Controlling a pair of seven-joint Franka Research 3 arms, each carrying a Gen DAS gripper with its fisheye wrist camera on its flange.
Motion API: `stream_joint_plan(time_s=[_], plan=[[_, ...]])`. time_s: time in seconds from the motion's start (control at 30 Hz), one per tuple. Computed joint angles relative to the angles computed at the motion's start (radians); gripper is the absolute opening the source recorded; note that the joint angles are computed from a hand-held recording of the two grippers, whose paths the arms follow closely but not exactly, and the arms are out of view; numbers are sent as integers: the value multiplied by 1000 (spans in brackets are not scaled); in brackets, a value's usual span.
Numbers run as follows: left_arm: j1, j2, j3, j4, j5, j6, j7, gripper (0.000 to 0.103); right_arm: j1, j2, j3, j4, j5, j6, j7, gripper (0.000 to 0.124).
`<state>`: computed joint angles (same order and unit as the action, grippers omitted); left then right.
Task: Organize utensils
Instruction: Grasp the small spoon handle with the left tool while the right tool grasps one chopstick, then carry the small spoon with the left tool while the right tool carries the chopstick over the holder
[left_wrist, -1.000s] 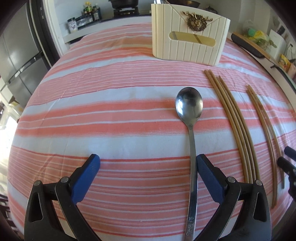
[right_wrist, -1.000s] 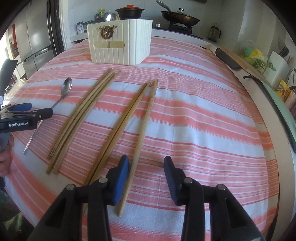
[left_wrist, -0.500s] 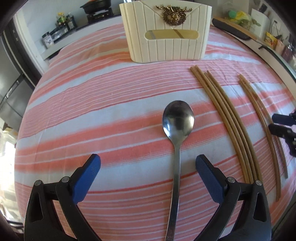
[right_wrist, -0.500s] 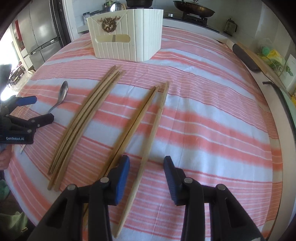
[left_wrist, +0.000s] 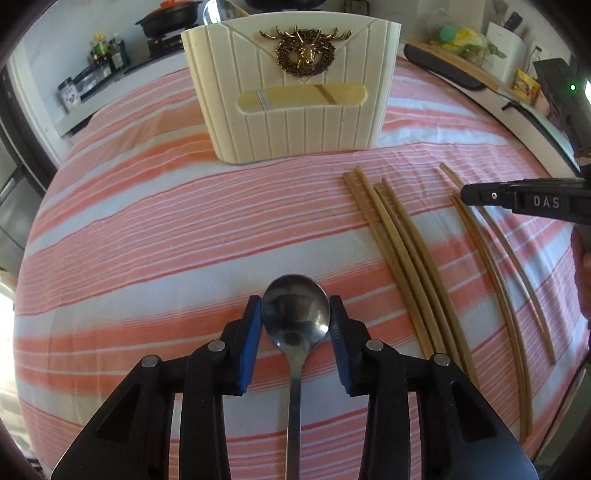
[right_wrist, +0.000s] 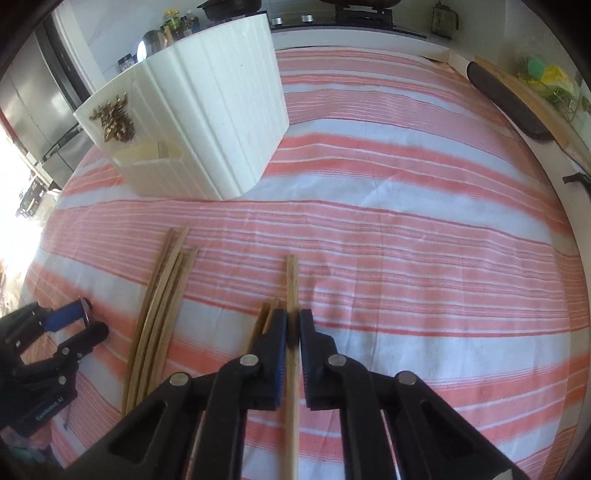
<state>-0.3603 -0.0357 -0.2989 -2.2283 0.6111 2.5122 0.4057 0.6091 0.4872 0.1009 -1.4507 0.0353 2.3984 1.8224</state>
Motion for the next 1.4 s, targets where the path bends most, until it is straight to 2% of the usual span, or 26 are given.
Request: stream_joint_plan(time_s=[0.2,0.37,0.57,0.67,0.87,1.07,1.4], plan=[[13,-123,-6,-92,2,55,-58,36,-46,-134,42,-162,103,163,-63,7],[28,-278,-38,-168,14,69,-105,36,-64,-282,72,-302,172,272,-136,7],[47,-419,-81,-220,24,72,-148,35,-50,-428,85,-441,156,378,-139,7],[62,-450,-99,-226,32,80,-168,35,-46,-480,96,-489,119,426,-117,7],[78,-495,-112,-242,28,94,-180,35,-52,-528,118,-527,28,495,-73,7],[82,-519,-112,-245,14,103,-174,35,-63,-538,124,-523,9,536,-49,7],[89,-552,-83,-247,-30,130,-122,35,-69,-505,120,-454,-24,527,-36,7]])
